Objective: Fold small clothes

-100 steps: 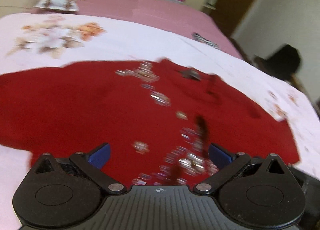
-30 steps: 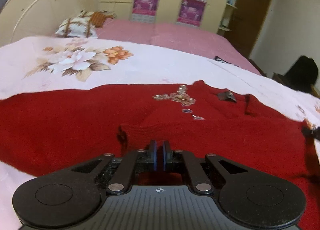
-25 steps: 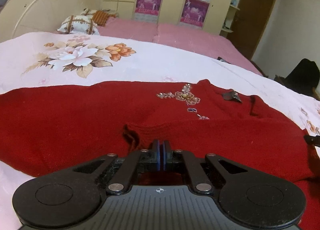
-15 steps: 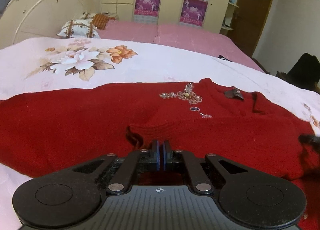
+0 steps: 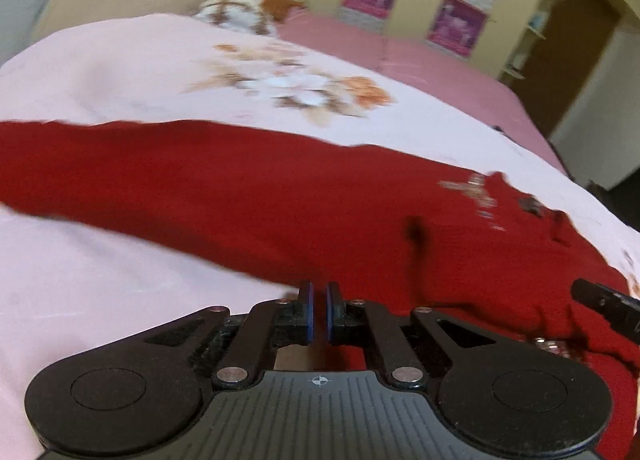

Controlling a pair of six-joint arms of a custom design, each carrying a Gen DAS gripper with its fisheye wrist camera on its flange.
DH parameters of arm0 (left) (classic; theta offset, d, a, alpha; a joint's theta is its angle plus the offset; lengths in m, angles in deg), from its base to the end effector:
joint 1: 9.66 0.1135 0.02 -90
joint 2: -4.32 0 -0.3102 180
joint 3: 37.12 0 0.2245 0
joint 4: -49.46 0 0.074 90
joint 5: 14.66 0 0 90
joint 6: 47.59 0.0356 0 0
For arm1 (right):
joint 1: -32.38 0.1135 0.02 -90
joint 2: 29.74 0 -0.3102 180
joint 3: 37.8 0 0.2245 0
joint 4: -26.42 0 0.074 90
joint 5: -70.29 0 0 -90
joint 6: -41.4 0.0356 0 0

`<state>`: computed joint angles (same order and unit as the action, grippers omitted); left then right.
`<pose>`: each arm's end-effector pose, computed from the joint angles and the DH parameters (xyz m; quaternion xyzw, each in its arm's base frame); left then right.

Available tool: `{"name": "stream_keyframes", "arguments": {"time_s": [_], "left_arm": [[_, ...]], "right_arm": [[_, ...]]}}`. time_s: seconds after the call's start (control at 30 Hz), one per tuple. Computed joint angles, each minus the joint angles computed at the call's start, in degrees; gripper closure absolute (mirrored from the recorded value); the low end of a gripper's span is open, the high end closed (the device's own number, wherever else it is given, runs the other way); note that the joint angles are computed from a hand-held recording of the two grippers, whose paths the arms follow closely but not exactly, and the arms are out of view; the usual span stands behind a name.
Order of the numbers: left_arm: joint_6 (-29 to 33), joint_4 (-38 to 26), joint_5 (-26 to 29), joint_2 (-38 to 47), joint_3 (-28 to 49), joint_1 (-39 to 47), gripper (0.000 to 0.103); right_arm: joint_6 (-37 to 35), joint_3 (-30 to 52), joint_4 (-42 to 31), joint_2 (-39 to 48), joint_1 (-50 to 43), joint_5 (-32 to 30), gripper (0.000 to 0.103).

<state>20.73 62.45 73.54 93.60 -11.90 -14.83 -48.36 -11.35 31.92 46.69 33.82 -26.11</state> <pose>0.1825 -0.0154 0.1365 -0.1405 0.9322 -0.0630 0.3275 0.1695 0.0082 0.1665 -0.0312 0.9204 0.0571 0.3855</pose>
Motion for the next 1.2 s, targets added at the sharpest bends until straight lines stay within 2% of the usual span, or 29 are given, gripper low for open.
{"name": "stream_keyframes", "arguments": {"time_s": [0.07, 0.23, 0.27, 0.3, 0.33, 0.37, 0.4, 0.43, 0.5, 0.6, 0.63, 0.67, 0.77, 0.87, 0.97, 1.0, 1.07, 1.17, 1.2], "left_arm": [[3.82, -1.48, 3.02, -2.08, -0.98, 7.41, 0.098], [15.32, -3.13, 12.64, -2.45, -1.38, 28.47, 0.097], [17.43, -3.92, 14.05, -1.95, -0.8, 32.41, 0.081], [19.29, -3.95, 15.51, -1.13, -0.41, 35.6, 0.06], [20.54, -2.97, 16.02, -0.52, -0.41, 38.28, 0.007], [20.35, 1.36, 14.84, -0.58, -2.12, 40.13, 0.0], [21.47, 8.89, 16.14, 0.1, -5.05, 43.12, 0.0], [23.55, 10.64, 18.47, 1.07, -5.09, 45.79, 0.0], [26.0, 6.05, 21.26, 3.29, -1.37, 49.7, 0.0], [25.27, 5.87, 25.83, 8.96, 2.07, 56.12, 0.001], [24.33, 5.87, 26.99, 10.73, 3.14, 57.9, 0.007], [23.49, 5.52, 27.95, 12.23, 4.14, 59.77, 0.024], [20.1, 6.13, 31.14, 18.44, 8.38, 62.72, 0.042], [17.66, 7.97, 31.95, 22.0, 11.1, 62.46, 0.042], [14.0, 13.78, 31.48, 25.28, 11.6, 60.5, 0.043], [12.59, 16.4, 31.11, 26.34, 11.24, 59.79, 0.047], [10.19, 18.16, 29.34, 28.79, 12.45, 59.0, 0.097], [6.17, 21.34, 30.24, 31.99, 13.25, 59.28, 0.097], [5.93, 23.7, 29.36, 32.04, 11.9, 58.27, 0.098]], "right_arm": [[5.78, -0.07, 2.75, 2.32, 10.58, 5.27, 0.064], [14.66, 4.89, 3.88, 9.04, 26.37, 12.78, 0.064], [15.71, 5.86, 4.06, 10.34, 28.24, 13.54, 0.064], [16.72, 6.82, 4.13, 11.48, 30.08, 14.48, 0.064], [17.47, 7.6, 3.61, 11.86, 31.58, 15.45, 0.063], [18.65, 8.19, 3.85, 12.97, 33.79, 17.1, 0.063], [18.77, 8.74, 4.09, 14.02, 34.25, 17.59, 0.063], [18.98, 9.16, 3.96, 14.69, 34.62, 18.0, 0.063], [19.56, 9.79, 4.04, 15.83, 35.19, 18.52, 0.063], [20.95, 10.35, 3.53, 16.75, 36.29, 19.9, 0.063], [21.18, 10.68, 3.34, 17.08, 36.43, 20.13, 0.063], [21.21, 11.0, 3.42, 17.62, 36.57, 20.44, 0.063], [21.69, 11.81, 4.26, 19.66, 37.33, 21.35, 0.063], [22.14, 12.25, 5.07, 21.22, 37.98, 22.11, 0.064], [22.72, 12.62, 5.64, 22.65, 38.35, 22.85, 0.066], [22.96, 12.58, 6.01, 22.92, 38.48, 23.3, 0.066], [23.52, 11.76, 7.55, 22.43, 38.71, 24.67, 0.066], [22.18, 12.65, 6.71, 23.98, 39.15, 26.88, 0.067], [22.38, 13.46, 5.24, 25.75, 38.25, 24.74, 0.066]]}}
